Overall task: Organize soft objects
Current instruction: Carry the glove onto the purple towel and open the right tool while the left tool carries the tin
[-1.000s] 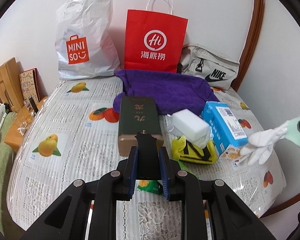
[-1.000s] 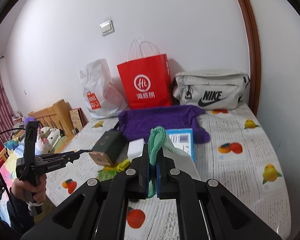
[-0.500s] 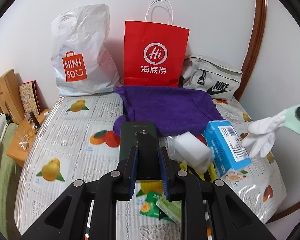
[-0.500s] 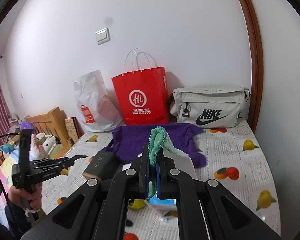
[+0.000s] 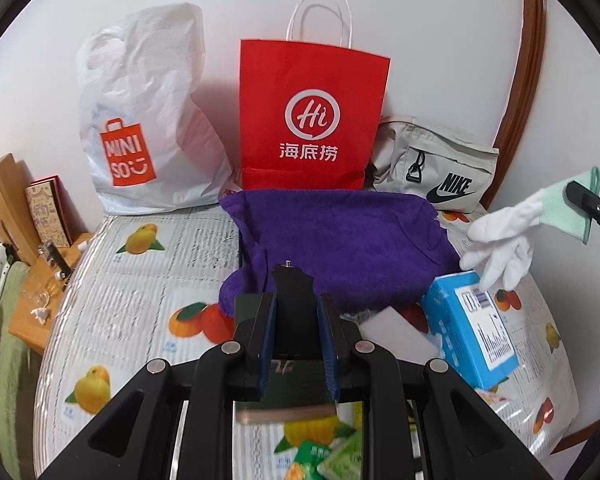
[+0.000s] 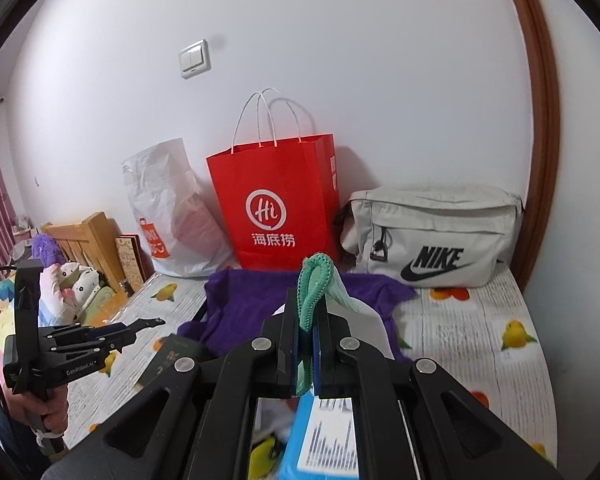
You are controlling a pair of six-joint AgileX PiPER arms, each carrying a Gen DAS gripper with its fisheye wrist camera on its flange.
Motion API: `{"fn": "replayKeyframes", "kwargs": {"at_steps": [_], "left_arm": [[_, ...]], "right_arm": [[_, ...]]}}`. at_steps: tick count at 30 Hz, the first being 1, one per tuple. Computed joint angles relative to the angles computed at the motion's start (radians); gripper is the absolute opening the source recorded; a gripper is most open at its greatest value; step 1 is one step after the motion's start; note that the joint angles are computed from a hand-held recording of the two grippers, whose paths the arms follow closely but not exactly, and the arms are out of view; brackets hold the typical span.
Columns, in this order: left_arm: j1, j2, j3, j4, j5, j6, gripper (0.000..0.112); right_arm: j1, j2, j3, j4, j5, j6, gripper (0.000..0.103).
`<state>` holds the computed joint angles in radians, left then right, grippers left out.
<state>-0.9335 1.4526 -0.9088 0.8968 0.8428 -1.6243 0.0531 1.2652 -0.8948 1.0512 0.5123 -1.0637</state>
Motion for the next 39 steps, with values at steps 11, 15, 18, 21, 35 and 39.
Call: {"fn": "replayKeyframes", "kwargs": {"at_steps": [11, 15, 18, 21, 35, 39], "left_arm": [[0.225, 0.2, -0.156, -0.08, -0.164, 0.223, 0.02], [0.289, 0.271, -0.221, -0.121, -0.202, 0.305, 0.02], [0.334, 0.326, -0.27, -0.141, -0.225, 0.355, 0.02], [0.37, 0.373, -0.321, -0.171, -0.237, 0.401, 0.02], [0.474, 0.528, -0.494, -0.331, -0.27, 0.588, 0.02], [0.484, 0.564, -0.537, -0.378, -0.268, 0.642, 0.02]], "right_arm": [[0.046, 0.304, -0.2, 0.056, -0.047, -0.052, 0.005], [0.049, 0.403, -0.274, 0.061, -0.042, -0.063, 0.005], [0.048, 0.463, -0.327, 0.041, -0.029, -0.049, 0.005], [0.047, 0.508, -0.372, 0.021, -0.013, -0.025, 0.005], [0.086, 0.704, -0.575, -0.143, 0.051, 0.109, 0.005], [0.096, 0.744, -0.612, -0.198, 0.056, 0.149, 0.005]]}}
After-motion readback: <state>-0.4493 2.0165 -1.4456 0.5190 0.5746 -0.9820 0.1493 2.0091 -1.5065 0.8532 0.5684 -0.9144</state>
